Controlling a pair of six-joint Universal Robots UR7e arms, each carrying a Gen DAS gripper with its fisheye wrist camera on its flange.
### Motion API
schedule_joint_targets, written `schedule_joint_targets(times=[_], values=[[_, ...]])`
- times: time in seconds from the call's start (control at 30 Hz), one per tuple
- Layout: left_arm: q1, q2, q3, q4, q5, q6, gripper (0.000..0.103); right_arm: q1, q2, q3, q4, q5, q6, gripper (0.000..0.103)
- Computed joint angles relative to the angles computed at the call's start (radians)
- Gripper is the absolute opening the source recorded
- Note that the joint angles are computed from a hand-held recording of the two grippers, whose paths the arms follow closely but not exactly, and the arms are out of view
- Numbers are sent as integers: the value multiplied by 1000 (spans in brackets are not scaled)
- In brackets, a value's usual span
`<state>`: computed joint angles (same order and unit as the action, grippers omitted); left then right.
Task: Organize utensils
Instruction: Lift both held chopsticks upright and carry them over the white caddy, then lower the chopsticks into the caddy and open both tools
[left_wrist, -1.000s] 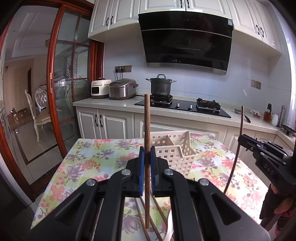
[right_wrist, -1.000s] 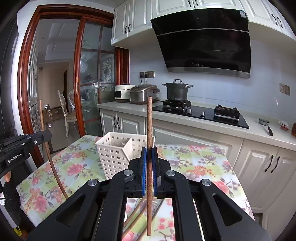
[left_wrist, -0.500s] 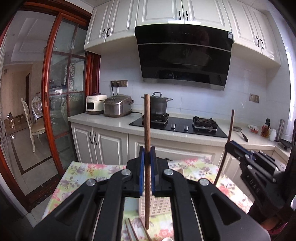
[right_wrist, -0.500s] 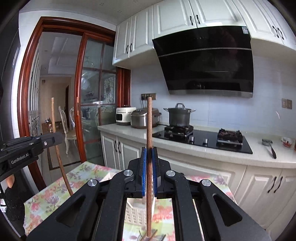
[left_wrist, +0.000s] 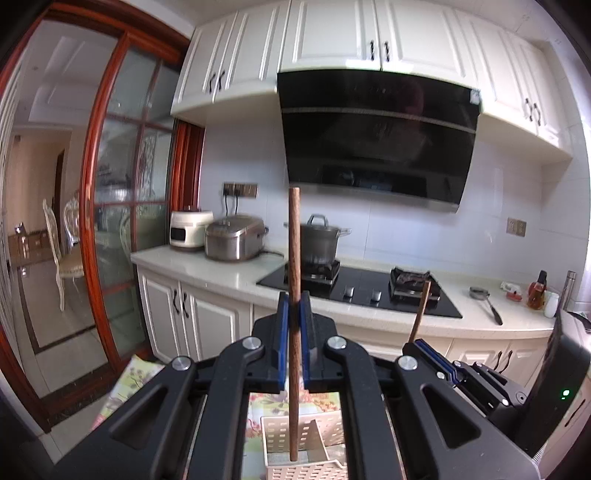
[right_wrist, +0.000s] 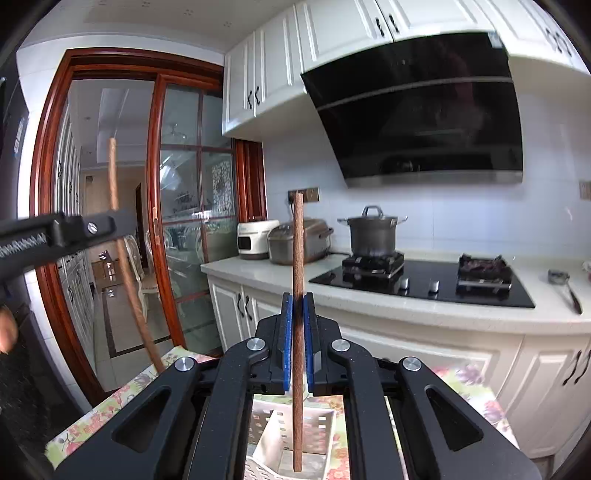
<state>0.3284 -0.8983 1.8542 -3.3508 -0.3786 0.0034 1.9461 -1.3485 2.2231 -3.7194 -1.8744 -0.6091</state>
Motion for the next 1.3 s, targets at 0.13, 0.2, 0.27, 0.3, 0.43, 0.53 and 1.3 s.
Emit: schedule_joint_targets(times=[0.13, 0.2, 0.27, 0.3, 0.43, 0.53, 1.3], values=[[59, -2, -2, 102, -45, -85, 6, -34, 24, -19, 46, 14, 21, 6], [83, -14, 11, 157, -80, -147, 6, -48, 32, -22, 70, 19, 36, 6], [97, -25, 34, 176, -101, -180, 6, -62, 32, -20, 101, 26, 55, 6], [105, -26, 42, 185, -110, -191, 6, -67, 35, -18, 109, 24, 61, 6], [131, -36, 80, 237, -147, -269, 14, -79, 52, -5, 110, 11, 55, 11], [137, -38, 102, 239, -132, -298, 23, -79, 60, -1, 101, -12, 60, 13], [-59, -292, 439, 922, 146, -1113, 98, -140, -166, 327, 28, -79, 76, 45]])
